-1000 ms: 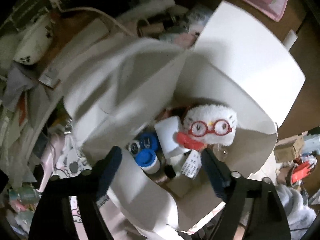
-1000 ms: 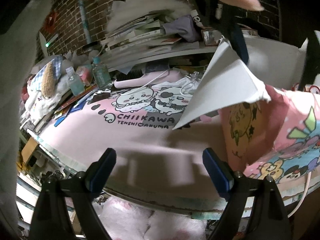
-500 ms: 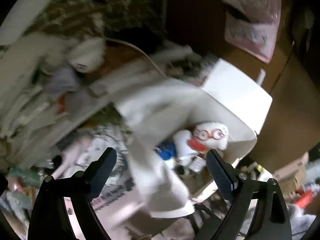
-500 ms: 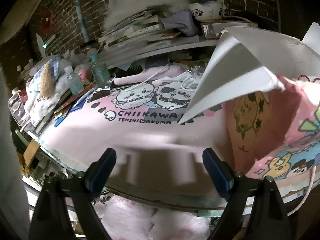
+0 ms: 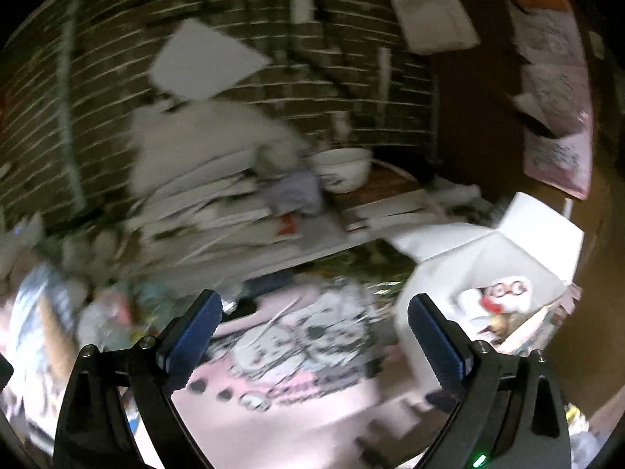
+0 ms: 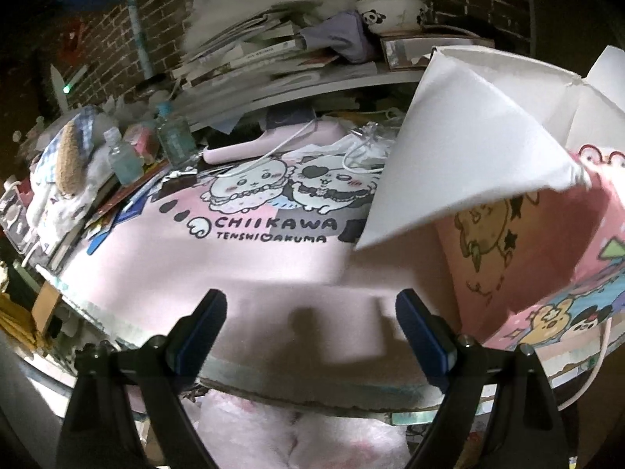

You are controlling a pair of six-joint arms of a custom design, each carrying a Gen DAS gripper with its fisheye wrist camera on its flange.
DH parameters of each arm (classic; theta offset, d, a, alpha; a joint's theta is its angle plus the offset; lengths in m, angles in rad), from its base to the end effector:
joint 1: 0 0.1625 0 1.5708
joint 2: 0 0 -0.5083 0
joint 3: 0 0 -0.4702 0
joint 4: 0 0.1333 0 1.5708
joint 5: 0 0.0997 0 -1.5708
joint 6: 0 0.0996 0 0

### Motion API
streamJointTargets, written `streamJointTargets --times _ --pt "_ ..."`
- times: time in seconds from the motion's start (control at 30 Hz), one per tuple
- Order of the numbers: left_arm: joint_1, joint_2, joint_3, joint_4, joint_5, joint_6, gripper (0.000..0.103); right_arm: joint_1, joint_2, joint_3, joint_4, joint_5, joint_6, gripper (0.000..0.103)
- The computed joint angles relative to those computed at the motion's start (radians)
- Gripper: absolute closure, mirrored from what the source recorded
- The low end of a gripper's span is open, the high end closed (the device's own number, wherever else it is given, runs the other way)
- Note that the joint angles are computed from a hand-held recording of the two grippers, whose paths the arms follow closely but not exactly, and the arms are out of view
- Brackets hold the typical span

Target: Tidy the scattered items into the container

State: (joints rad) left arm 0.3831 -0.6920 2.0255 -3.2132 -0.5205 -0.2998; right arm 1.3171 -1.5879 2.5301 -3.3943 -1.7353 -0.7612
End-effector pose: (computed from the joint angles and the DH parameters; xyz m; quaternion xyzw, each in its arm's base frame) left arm -0.4855 -0.4325 0.0129 0.2976 0.8052 -0.4334 0.2744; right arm 0.0111 -0.4234 0.3048 0.1924 -0.8813 0.3354 0.2715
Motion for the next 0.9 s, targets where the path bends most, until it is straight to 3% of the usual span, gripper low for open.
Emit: streamJointTargets --times 0.17,0.23,0.37,0.47,0.57,0.77,0.9 --pt "0.001 -0.066 0.09 0.117 0.069 -0.234 0.007 0.05 0.014 0.004 -0.051 -0.051 0.03 0.014" --pt "0.0 -0.099 0.118 0.226 0.1 -0.35 0.008 0.07 0.012 0.009 -0.07 -0.059 0.036 0.002" --pt "-0.005 -0.161 0.155 0.477 0.148 -0.593 0.007 0.118 0.007 0.024 -0.107 -0.067 0.031 0.001" --pt "-0.012 -0.187 0.16 0.634 0.161 -0.717 0.008 0.174 0.039 0.028 -0.189 -0.132 0.005 0.001" --pt "-0.015 -0.19 0.158 0.692 0.163 -0.757 0.007 0.205 0.054 0.026 -0.237 -0.166 -0.012 0.001" --pt "-0.007 -0.179 0.139 0.749 0.133 -0.776 0.008 0.218 0.013 0.02 -0.183 -0.173 -0.01 0.001" --pt "0.002 -0.166 0.128 0.734 0.106 -0.75 0.008 0.236 0.018 0.008 -0.19 -0.227 -0.007 0.001"
